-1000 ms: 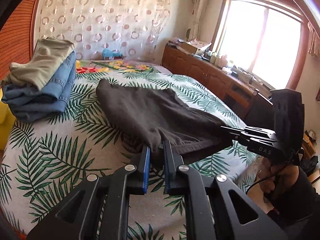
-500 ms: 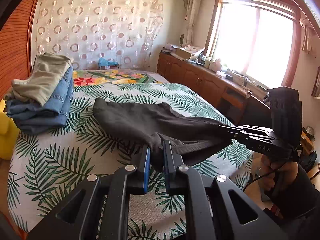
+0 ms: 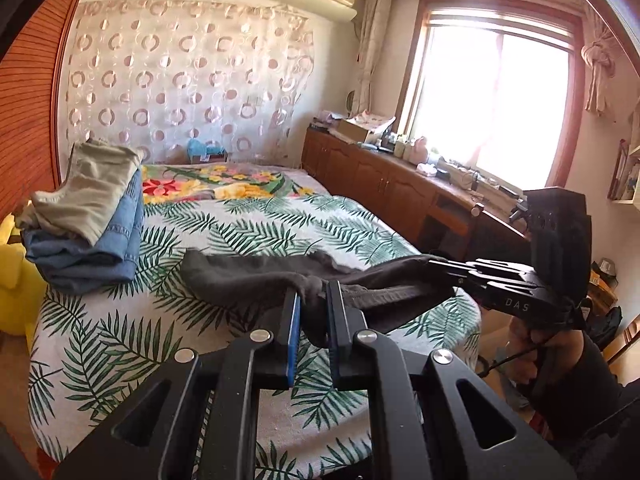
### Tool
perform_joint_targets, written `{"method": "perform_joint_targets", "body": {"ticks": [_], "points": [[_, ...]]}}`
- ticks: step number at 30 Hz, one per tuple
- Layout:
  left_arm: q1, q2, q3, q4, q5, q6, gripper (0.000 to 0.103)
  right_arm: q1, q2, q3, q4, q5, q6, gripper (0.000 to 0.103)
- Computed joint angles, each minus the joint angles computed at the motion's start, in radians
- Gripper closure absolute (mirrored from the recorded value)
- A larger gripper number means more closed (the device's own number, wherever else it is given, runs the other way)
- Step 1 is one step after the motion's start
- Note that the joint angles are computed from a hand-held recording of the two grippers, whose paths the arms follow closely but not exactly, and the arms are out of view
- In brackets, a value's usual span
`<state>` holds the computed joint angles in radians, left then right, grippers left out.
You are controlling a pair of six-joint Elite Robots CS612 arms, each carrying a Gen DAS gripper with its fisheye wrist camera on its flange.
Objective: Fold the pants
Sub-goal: 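Lift and fold the pants over with the left tool while the right tool holds them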
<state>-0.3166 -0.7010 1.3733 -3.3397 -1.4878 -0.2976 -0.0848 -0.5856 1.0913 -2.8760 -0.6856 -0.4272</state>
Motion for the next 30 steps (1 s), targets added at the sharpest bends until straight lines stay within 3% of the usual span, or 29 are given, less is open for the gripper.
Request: {"method": "perform_joint_targets", "body": {"ticks": [5, 10, 20, 30], "points": [[-0.003, -0.005, 0.004, -0.018, 0.001, 0.019, 0.09, -0.006, -0.01, 0.015, -0.022, 0.011, -0.002, 0.096], [0.006, 0.014, -0.02, 0.02, -0.007, 0.003, 0.09, -0.006, -0.004, 0.006, -0.003, 0.007, -0.012, 0.096], [0.032, 0.082, -0.131, 0.099, -0.006, -0.028, 0.09, 0.034, 0.081, -0.158, 0.081, -0.077, 0.02, 0.096], [0.041, 0.112, -0.183, 0.158, 0.035, -0.023, 0.09, 0.066, 0.141, -0.295, 0.183, -0.135, 0.018, 0.096]]}}
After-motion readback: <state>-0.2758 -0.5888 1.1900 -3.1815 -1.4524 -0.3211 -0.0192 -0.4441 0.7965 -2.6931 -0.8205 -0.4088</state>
